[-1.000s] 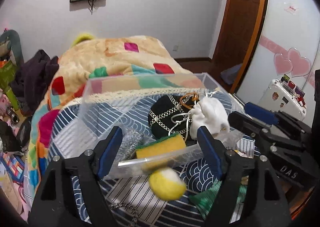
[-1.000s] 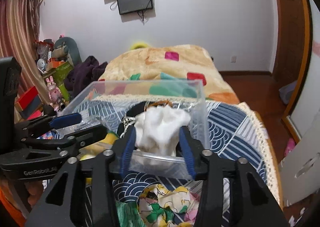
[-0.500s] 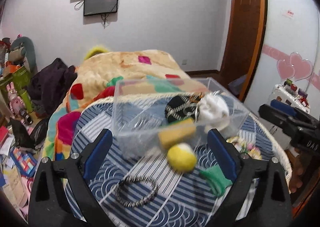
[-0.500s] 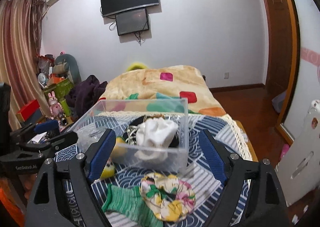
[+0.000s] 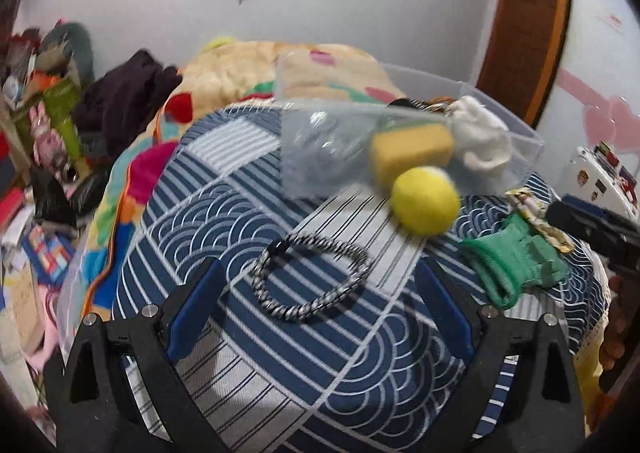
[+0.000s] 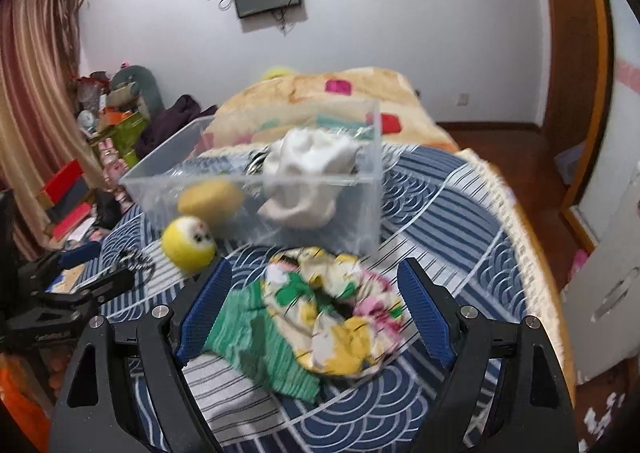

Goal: Organize soft objects
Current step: 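Grasp the black-and-white bracelet with the left tool while the right tool grasps the floral cloth, then lower the bracelet into the box with the left tool while the right tool drops the floral cloth in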

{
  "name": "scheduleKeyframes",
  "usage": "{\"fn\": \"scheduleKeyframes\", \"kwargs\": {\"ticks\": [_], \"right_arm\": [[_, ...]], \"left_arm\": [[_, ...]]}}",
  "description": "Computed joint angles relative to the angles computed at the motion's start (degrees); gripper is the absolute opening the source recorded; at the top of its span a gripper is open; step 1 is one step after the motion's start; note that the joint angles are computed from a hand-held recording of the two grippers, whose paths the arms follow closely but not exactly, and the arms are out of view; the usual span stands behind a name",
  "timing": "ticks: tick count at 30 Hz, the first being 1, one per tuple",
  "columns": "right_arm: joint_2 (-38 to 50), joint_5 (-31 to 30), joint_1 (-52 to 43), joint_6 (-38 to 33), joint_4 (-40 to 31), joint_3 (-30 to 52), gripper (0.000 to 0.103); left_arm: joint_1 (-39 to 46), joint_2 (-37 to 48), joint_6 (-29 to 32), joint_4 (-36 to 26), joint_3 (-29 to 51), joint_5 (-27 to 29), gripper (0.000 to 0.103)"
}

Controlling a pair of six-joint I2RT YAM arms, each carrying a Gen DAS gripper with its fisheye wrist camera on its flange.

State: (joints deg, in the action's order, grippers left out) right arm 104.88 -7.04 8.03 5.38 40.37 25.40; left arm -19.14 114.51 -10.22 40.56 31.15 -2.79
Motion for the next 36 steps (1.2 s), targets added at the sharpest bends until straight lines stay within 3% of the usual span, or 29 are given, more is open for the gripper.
{"fn": "scheduleKeyframes", "kwargs": {"ticks": [6,7,9,11,13,17,22,28,36], "right_arm": [[3.23,1.21,-0.83,0.97,0.98,-0.47,0.082],[3.46,1.24,-1.23,1.19,0.90,-0.45,0.082],[3.95,0.80,-2.27,1.42,0.51,-0.16,0.075],[4.19,-0.92,-3.36,1.22,-0.80,0.49,0.060],[4.15,-2.67,-4.02,0.89,-1.01,0.44,0.050],[3.70,-3.96,-3.78,-0.18,0.10,-0.49,0.029],[2.74,-3.43,-3.25,-0.65,1.25,-1.30,0.016],[-0.54,-2.35,-3.29,-1.05,2.87,-3.72,0.015],[-7.62,-1.46,-2.26,-1.38,3.73,-6.37,0.015]], "left_arm": [[1.00,1.83,-0.62,2.20,-0.34,-1.26,0.096],[1.36,2.02,-0.45,3.39,-0.81,-0.44,0.090],[1.64,2.17,0.12,3.09,-0.51,-0.08,0.077],[1.65,2.35,0.43,3.14,-0.40,-0.23,0.070],[1.86,2.16,0.54,3.29,-0.53,0.81,0.056],[2.04,1.82,0.75,3.69,-0.97,1.65,0.040],[1.16,0.91,1.34,5.01,-2.23,2.56,0.023],[-0.66,-2.65,1.97,6.34,-4.54,2.45,0.017],[-2.43,-10.34,3.18,6.08,-7.09,1.27,0.017]]}}
